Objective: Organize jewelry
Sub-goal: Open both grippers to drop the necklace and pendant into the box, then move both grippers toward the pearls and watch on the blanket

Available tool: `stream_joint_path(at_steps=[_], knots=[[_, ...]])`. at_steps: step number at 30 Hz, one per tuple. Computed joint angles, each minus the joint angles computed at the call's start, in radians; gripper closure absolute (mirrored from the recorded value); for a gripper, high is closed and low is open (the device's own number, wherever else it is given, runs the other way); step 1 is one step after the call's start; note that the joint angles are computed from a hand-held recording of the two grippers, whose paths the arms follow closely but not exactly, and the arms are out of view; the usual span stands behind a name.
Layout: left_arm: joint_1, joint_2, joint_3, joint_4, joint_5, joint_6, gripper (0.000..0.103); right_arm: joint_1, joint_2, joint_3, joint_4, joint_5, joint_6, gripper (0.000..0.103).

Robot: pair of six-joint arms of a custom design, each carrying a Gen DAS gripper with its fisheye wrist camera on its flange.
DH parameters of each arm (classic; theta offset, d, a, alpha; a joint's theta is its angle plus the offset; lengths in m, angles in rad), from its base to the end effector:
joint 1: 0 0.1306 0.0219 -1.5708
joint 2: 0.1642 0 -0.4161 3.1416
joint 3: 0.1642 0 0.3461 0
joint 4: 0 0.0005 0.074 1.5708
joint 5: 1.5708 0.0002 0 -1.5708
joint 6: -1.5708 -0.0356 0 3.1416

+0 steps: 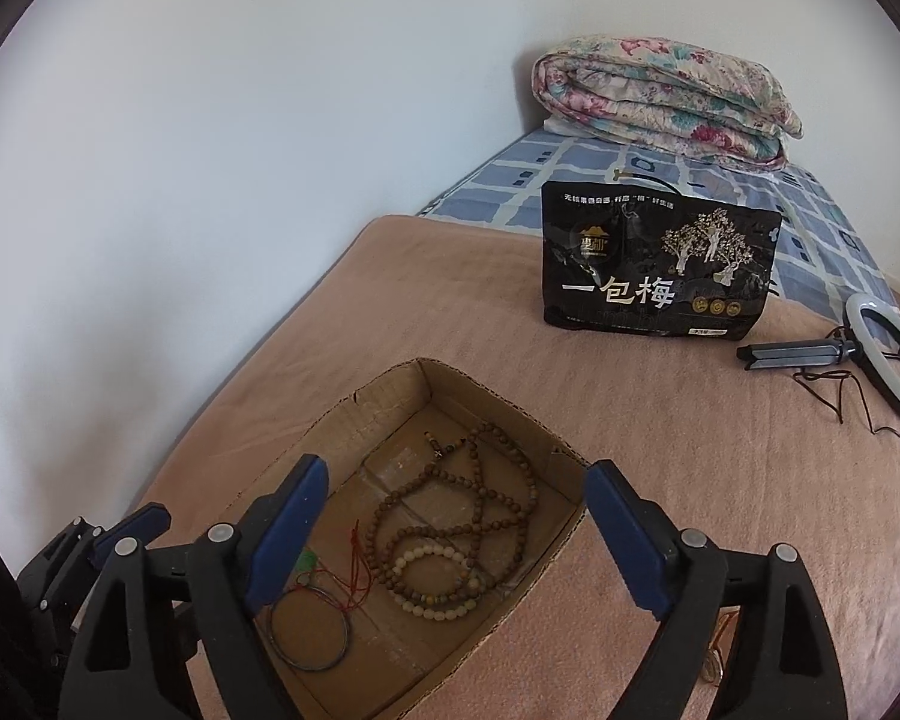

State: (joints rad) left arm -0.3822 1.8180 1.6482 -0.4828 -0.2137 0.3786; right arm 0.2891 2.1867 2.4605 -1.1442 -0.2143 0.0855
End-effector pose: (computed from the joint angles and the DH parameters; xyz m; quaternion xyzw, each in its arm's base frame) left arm 0.5739 -0.2231 0.3873 -0.0456 0.8914 -0.0748 0.4446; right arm 0.6859 0.2114 0.4367 -0.2099 0.9108 0.1346 0.3291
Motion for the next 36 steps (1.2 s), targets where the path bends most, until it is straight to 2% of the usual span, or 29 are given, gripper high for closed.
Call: stream_joint_path(at_steps=[12,21,28,36], knots=[[-0.024,-0.015,0.003,-0.012,-0.03,-0.005,0.034,-0.015,-0.093,-0.145,0.078,0.013,0.026,0.011],[-0.056,-0.019,0.028,-0.024,-0.054,-0.008,0.034,-0.053,-0.183,-0.275,0.161,0.021,0.053,0.007],[-0.089,-0.004,0.062,-0.034,-0.059,-0.01,0.034,-0.109,-0.254,-0.373,0.223,0.009,0.076,0.007],[-0.13,0.033,0.119,-0.047,-0.026,-0.011,0.034,-0.209,-0.333,-0.493,0.289,-0.01,0.125,0.007]])
